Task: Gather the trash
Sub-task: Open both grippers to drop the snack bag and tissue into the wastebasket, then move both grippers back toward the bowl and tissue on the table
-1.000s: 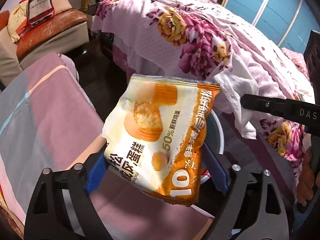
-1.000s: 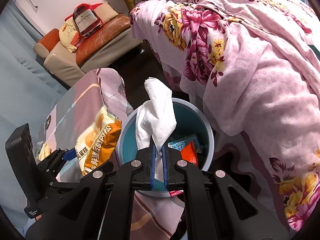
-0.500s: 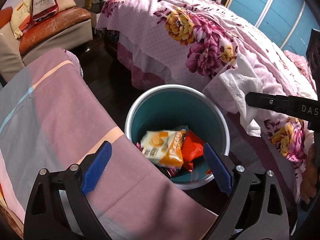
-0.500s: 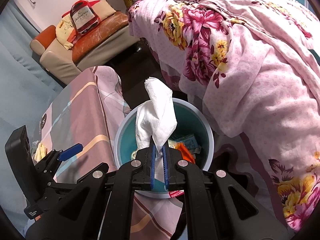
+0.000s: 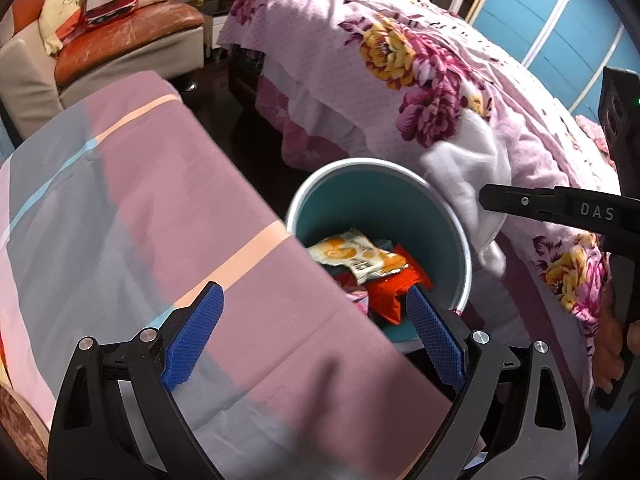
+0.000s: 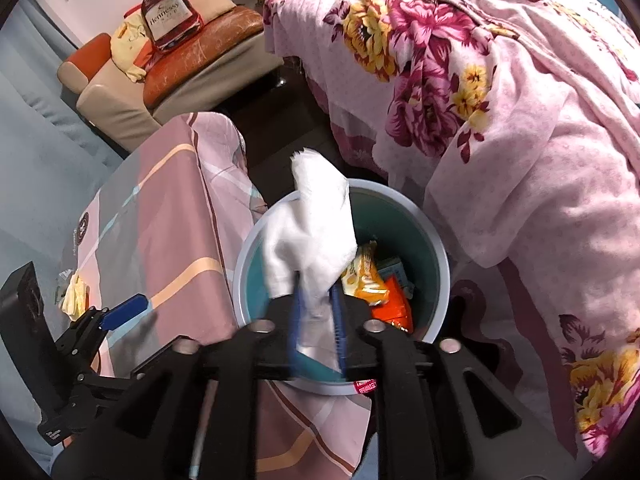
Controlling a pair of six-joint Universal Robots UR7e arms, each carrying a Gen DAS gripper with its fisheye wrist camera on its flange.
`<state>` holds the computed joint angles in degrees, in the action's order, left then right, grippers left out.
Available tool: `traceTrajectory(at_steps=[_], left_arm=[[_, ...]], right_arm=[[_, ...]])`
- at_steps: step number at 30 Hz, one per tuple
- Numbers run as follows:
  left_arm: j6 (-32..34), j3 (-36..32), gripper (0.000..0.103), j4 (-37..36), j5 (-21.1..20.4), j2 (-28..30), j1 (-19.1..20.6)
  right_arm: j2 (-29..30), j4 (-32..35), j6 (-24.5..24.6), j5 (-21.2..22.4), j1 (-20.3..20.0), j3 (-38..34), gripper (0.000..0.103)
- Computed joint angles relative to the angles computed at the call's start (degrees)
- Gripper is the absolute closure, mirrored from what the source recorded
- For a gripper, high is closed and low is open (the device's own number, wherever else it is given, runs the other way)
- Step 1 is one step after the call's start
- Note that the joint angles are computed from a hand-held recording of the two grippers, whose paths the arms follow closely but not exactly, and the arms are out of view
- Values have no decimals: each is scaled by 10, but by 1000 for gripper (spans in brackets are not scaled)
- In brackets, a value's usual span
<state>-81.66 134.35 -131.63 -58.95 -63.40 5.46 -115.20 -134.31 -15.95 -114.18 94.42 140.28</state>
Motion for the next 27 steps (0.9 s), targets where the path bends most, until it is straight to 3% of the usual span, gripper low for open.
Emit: traceTrajectory(at_steps=[2,7,9,12,27], left_arm=[[-12,8,10,5,-1,-11,-5],[-35,23,10,17,-7,-33,-16],[-43,26,10,25,-9,-41,-21],[-56,32,10,40,-12,-54,-32],[-156,49,9,142,-19,-130,-103]], right_arm=[[1,-6,1,-6,5,3,59],[6,-7,12,-11,13,5,51],[5,-3,19,-10,18,6,41],[6,3,29,-10,25,6,35],[-11,59,90,-27,105,9,30]])
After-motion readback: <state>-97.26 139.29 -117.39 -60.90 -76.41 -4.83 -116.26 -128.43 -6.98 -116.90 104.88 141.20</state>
